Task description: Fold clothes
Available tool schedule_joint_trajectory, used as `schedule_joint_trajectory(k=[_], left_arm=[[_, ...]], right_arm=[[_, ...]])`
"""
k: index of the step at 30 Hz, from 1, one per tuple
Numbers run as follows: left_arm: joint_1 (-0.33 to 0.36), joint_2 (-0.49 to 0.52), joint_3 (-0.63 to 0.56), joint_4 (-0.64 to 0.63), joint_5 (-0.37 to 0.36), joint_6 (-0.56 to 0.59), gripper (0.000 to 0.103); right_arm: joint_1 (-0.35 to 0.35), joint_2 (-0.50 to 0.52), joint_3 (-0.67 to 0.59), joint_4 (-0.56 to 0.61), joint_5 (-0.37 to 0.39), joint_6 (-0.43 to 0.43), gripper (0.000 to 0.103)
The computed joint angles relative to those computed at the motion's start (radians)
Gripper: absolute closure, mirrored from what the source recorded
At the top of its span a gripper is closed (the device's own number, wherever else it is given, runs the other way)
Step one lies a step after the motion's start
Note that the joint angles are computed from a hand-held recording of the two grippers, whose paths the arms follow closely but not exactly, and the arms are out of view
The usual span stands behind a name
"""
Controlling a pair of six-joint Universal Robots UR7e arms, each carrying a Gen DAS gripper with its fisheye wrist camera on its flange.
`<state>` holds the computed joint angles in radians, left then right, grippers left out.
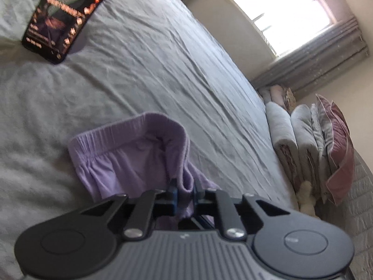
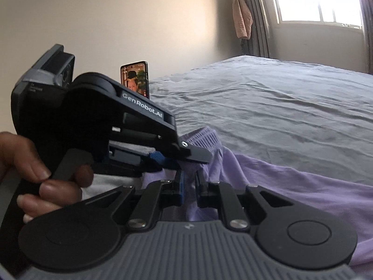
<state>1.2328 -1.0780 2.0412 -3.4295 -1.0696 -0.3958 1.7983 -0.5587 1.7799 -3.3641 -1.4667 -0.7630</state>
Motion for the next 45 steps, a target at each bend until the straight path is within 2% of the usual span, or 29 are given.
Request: schedule_joint_trajectory(k=[1,2,4,8,12,15,19,27,32,35,37,40,42,44,45], left_arm=[[-0.003,0.000,0.003,-0.015,0.008,0.006,0.093],[-0.006,0.000,0.006,-0.031,0.013,0.010,0.094],[-0.011,0.000,0.010,-0.059,0.018,0.015,0.094],[-0.015,0.007,0.015,-0.111,0.025,0.014,0.095],[-0.026,0.022,0.018,-0.184,0.050,0.018,0.095],[-0.035,0.033,0.020,-0.239,0.064,0.024,0.096],[-0.044,0.040,0.024,-0.291,0.072,0.036,0.096],[-0.053,0.041,0.034,-0.332,0.102,0.060,0.096],[-0.048,0.033,0.039,-0.346,0.104,0.056,0.096],[-0.045,0.032,0.038,-0.346,0.091,0.048,0.096],[-0.047,0.035,0.036,-0.345,0.094,0.052,0.096],[-0.051,0.040,0.033,-0.348,0.097,0.064,0.096],[-0.054,0.043,0.034,-0.352,0.099,0.068,0.096],[-0.057,0.045,0.035,-0.357,0.106,0.070,0.096],[-0.058,0.045,0.036,-0.359,0.110,0.070,0.096]], right_arm=[[0.002,-0.002,0.002,-0.004,-0.010,0.001,0.081],[0.004,-0.006,0.010,-0.015,-0.019,0.000,0.069],[0.008,0.000,0.015,-0.055,-0.040,-0.011,0.058],[0.019,0.017,0.013,-0.098,-0.094,-0.074,0.058],[0.034,0.046,0.009,-0.167,-0.167,-0.180,0.058],[0.038,0.067,-0.005,-0.213,-0.223,-0.232,0.064],[0.033,0.086,-0.026,-0.273,-0.302,-0.260,0.083],[-0.002,0.116,-0.095,-0.412,-0.435,-0.339,0.086],[-0.034,0.117,-0.136,-0.475,-0.518,-0.362,0.092],[-0.046,0.068,-0.111,-0.428,-0.525,-0.286,0.092],[-0.051,0.018,-0.076,-0.348,-0.463,-0.239,0.092],[-0.053,-0.041,-0.023,-0.219,-0.373,-0.208,0.085],[-0.052,-0.064,0.000,-0.143,-0.330,-0.211,0.081],[-0.047,-0.063,0.013,-0.116,-0.309,-0.248,0.065],[-0.045,-0.055,0.011,-0.115,-0.309,-0.270,0.064]])
